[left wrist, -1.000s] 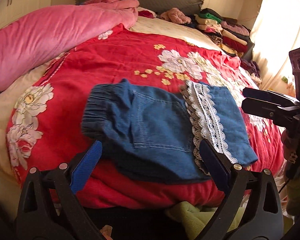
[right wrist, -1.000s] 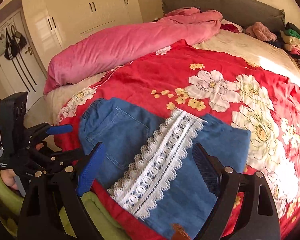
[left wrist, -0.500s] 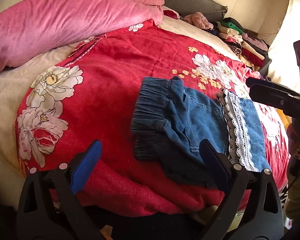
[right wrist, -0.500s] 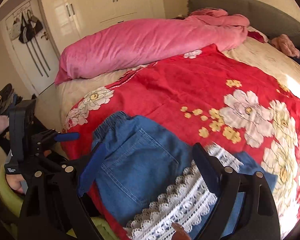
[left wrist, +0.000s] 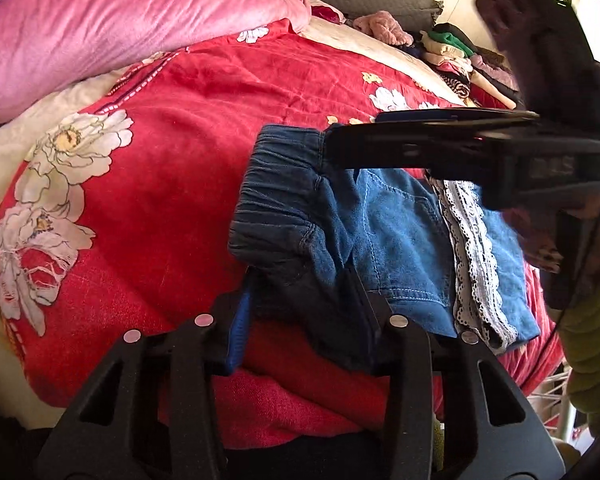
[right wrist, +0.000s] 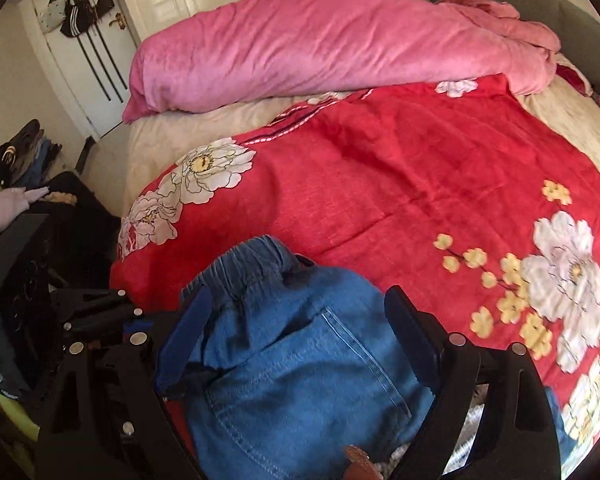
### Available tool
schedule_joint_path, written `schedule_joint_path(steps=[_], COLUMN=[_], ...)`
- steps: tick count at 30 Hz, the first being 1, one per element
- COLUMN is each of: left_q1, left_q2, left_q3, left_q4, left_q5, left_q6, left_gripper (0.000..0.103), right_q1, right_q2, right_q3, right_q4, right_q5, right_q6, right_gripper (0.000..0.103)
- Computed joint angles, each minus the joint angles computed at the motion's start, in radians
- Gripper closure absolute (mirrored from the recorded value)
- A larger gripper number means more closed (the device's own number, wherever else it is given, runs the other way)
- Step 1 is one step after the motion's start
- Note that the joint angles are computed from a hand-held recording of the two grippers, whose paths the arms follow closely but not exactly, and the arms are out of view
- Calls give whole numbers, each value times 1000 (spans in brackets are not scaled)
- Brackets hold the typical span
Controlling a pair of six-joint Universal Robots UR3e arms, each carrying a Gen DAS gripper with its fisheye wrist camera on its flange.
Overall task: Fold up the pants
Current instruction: 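Grasp the elastic waistband with the right tool and lift it, then fold the waistband over the denim with the right tool, release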
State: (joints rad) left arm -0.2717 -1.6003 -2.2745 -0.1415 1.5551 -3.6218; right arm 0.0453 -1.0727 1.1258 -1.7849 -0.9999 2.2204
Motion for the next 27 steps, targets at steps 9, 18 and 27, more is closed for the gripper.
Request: schedule_joint_path(steps=[9,18,27], left_q1=[10,-1,-16], left_q2=[5,38,-14], left_q3=[-12,-13,38], left_q4=[10,7,69], left_q5=[-22,-3,-165], left_q6=[-1,6,-15], left_gripper=[68,47,18], right_q1=[67,-54,-295], right_q2=[168,97,-65], right_q3=[-206,-121,-46], right_q4=[174,257,557], right_q5=[-11,147,326], right_q6=[4,-116,-394], right_gripper=[16,69,69])
